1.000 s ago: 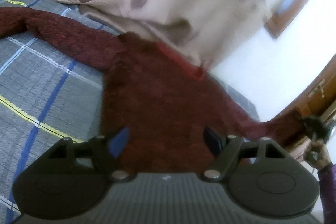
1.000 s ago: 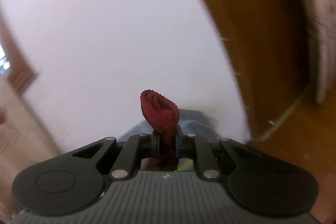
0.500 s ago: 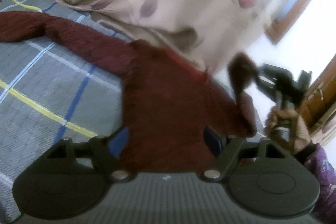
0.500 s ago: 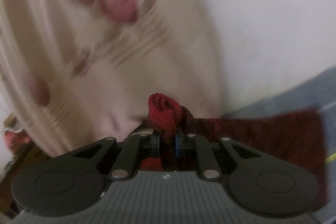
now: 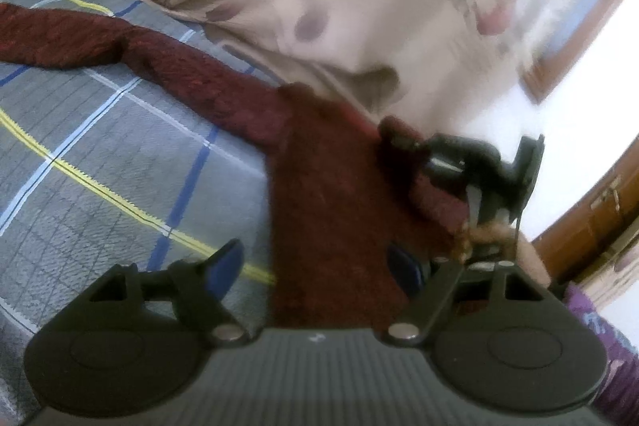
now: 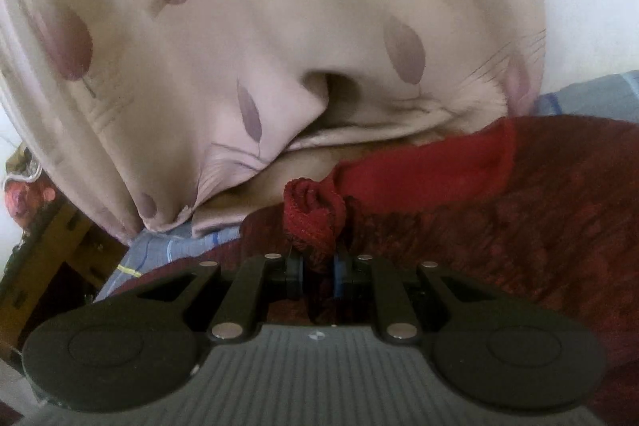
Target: Fold small clothes
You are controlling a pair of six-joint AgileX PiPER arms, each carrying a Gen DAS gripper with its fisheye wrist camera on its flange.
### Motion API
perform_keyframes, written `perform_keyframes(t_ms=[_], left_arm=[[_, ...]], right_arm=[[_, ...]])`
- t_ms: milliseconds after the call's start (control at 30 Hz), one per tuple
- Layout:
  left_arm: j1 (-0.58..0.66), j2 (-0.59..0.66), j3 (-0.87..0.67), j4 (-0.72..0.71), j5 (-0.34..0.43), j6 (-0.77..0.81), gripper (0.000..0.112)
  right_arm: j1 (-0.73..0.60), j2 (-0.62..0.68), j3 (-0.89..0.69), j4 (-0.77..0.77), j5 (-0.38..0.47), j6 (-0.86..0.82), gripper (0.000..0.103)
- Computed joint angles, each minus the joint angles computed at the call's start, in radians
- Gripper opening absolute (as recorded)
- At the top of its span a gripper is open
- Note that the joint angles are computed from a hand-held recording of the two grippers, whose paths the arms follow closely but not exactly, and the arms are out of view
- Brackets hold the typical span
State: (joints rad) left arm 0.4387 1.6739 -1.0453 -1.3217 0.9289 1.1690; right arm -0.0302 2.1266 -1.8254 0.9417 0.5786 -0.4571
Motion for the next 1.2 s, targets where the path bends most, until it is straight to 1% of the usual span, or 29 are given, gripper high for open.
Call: perform_keyframes(t_ms=[67,133,167,200,233,267,300,333,367,400,467,500,533,567,633,700,733,800,833,867,900,967,1033,1067,1100,1133,1167,1200], left_arm=[[0.011,0.012,-0.004,-0.014,0.008,-0.008,0.079],[0.021,0.024,-0.007,-0.032,0.007,-0.013,0.079],[0.026,0.032,-0.011,-0.04,0.008,-0.014,0.079],[0.03,0.04,-0.017,-0.047,0.008,-0.014,0.079],[0.036,0.05,-0.026,-0.057,0.008,-0.012,0.079],[0.039,0.059,-0.036,-0.062,0.006,-0.017,0.079],[0.045,0.07,-0.051,-0.066,0.007,-0.026,0.079],[0.057,0.088,-0.067,-0.084,0.023,-0.021,0.079],[0.075,0.116,-0.088,-0.114,0.049,-0.003,0.079],[0.089,0.136,-0.107,-0.129,0.057,-0.008,0.08],[0.118,0.181,-0.153,-0.164,0.056,-0.035,0.085],[0.133,0.211,-0.177,-0.193,0.064,-0.026,0.086],[0.149,0.247,-0.219,-0.207,0.061,-0.054,0.086],[0.164,0.285,-0.266,-0.208,0.066,-0.1,0.086],[0.192,0.375,-0.366,-0.243,0.092,-0.156,0.086],[0.2,0.435,-0.453,-0.233,0.043,-0.274,0.086],[0.206,0.472,-0.499,-0.231,0.049,-0.316,0.086],[0.204,0.529,-0.577,-0.198,0.014,-0.462,0.086],[0.208,0.572,-0.621,-0.202,0.04,-0.517,0.086],[0.208,0.597,-0.648,-0.212,0.044,-0.532,0.084],[0.206,0.598,-0.646,-0.24,0.018,-0.513,0.084],[0.195,0.592,-0.633,-0.3,-0.061,-0.503,0.084],[0.182,0.607,-0.662,-0.324,-0.114,-0.529,0.083],[0.177,0.616,-0.686,-0.313,-0.137,-0.553,0.082],[0.171,0.626,-0.713,-0.29,-0.166,-0.581,0.072],[0.167,0.642,-0.747,-0.247,-0.199,-0.628,0.053],[0.167,0.676,-0.808,-0.184,-0.209,-0.703,0.04],[0.168,0.713,-0.869,-0.117,-0.203,-0.787,0.017]], right_arm=[[0.006,0.026,-0.02,0.031,0.021,-0.017,0.029],[0.011,0.046,-0.031,0.075,0.045,-0.048,0.044],[0.011,0.06,-0.046,0.093,0.069,-0.059,0.048],[0.009,0.084,-0.081,0.097,0.115,-0.046,0.058],[0.007,0.119,-0.126,0.117,0.165,-0.035,0.075],[0.0,0.138,-0.139,0.177,0.205,-0.058,0.082],[-0.003,0.138,-0.126,0.23,0.214,-0.098,0.088],[0.001,0.12,-0.1,0.259,0.197,-0.131,0.091],[0.002,0.102,-0.078,0.278,0.184,-0.149,0.093],[-0.001,0.086,-0.058,0.312,0.19,-0.166,0.094],[-0.015,0.03,0.011,0.414,0.225,-0.223,0.094],[-0.018,-0.008,0.053,0.45,0.231,-0.254,0.097],[-0.023,-0.055,0.112,0.501,0.248,-0.305,0.103],[-0.031,-0.1,0.169,0.554,0.285,-0.357,0.103],[-0.045,-0.182,0.263,0.589,0.358,-0.407,0.103],[-0.052,-0.26,0.351,0.594,0.388,-0.458,0.103],[-0.055,-0.302,0.401,0.589,0.394,-0.474,0.103],[-0.072,-0.364,0.491,0.603,0.432,-0.512,0.103],[-0.084,-0.396,0.541,0.617,0.445,-0.529,0.103],[-0.1,-0.43,0.582,0.615,0.451,-0.523,0.103],[-0.105,-0.453,0.615,0.619,0.453,-0.522,0.103],[-0.138,-0.504,0.7,0.648,0.47,-0.543,0.103],[-0.173,-0.549,0.773,0.672,0.482,-0.54,0.103],[-0.195,-0.565,0.804,0.679,0.499,-0.542,0.103],[-0.212,-0.579,0.829,0.684,0.507,-0.542,0.103],[-0.226,-0.597,0.849,0.684,0.506,-0.538,0.103],[-0.239,-0.61,0.865,0.684,0.508,-0.539,0.103],[-0.253,-0.623,0.882,0.688,0.515,-0.544,0.103]])
